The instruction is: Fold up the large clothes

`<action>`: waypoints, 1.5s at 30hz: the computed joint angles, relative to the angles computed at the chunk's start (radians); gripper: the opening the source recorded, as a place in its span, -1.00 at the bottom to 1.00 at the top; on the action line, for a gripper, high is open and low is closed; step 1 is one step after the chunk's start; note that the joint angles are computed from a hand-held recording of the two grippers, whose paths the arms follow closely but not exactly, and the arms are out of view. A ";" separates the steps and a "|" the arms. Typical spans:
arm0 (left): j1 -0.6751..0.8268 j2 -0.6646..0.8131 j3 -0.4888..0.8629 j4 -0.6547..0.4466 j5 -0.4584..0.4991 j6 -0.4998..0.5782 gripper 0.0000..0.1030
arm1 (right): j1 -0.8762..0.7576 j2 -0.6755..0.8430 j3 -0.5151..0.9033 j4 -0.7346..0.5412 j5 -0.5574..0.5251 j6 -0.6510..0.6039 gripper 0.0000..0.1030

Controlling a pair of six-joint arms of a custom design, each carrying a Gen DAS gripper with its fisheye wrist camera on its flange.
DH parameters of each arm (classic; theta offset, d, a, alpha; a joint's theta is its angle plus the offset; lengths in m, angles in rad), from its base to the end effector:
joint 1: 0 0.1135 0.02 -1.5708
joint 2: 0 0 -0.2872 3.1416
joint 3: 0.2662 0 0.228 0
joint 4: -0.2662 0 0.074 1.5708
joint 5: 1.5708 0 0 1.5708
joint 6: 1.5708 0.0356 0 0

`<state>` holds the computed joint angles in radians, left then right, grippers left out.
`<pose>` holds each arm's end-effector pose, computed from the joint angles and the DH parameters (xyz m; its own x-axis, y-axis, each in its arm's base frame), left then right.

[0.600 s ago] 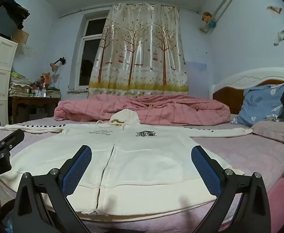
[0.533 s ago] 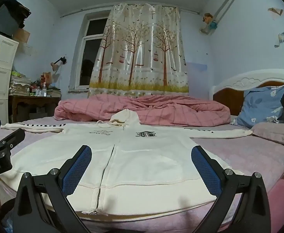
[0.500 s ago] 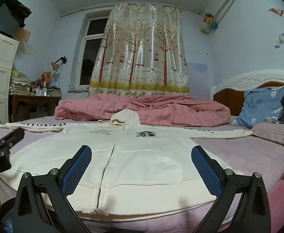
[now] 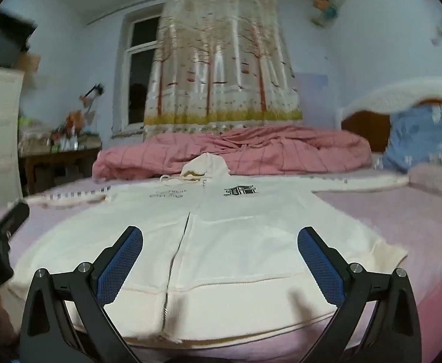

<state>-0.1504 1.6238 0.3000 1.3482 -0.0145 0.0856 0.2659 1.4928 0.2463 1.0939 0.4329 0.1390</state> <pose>0.2539 -0.0380 0.2043 0.0356 0.0811 -0.9961 0.1329 0.9875 0.0851 0.2255 0.0459 0.1943 -0.1229 0.0969 -0.9877 0.1803 0.9808 0.0738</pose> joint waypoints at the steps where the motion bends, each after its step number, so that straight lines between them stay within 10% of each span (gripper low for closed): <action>1: 0.019 -0.009 0.008 -0.026 0.026 -0.013 1.00 | -0.015 -0.015 0.006 -0.046 -0.030 0.053 1.00; 4: 0.064 -0.040 -0.011 -0.037 0.038 -0.053 1.00 | -0.071 -0.018 0.008 -0.087 -0.110 0.155 1.00; 18: 0.025 -0.012 -0.088 0.125 -0.036 0.085 1.00 | 0.195 0.018 -0.006 0.012 0.264 -0.028 1.00; 45: 0.032 -0.024 -0.028 -0.016 0.007 0.054 1.00 | 0.154 -0.032 0.024 -0.123 0.214 -0.005 1.00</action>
<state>-0.1187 1.6002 0.2722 1.3320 -0.0071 0.1395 0.4194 1.4605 0.2706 0.9711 0.6465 0.1342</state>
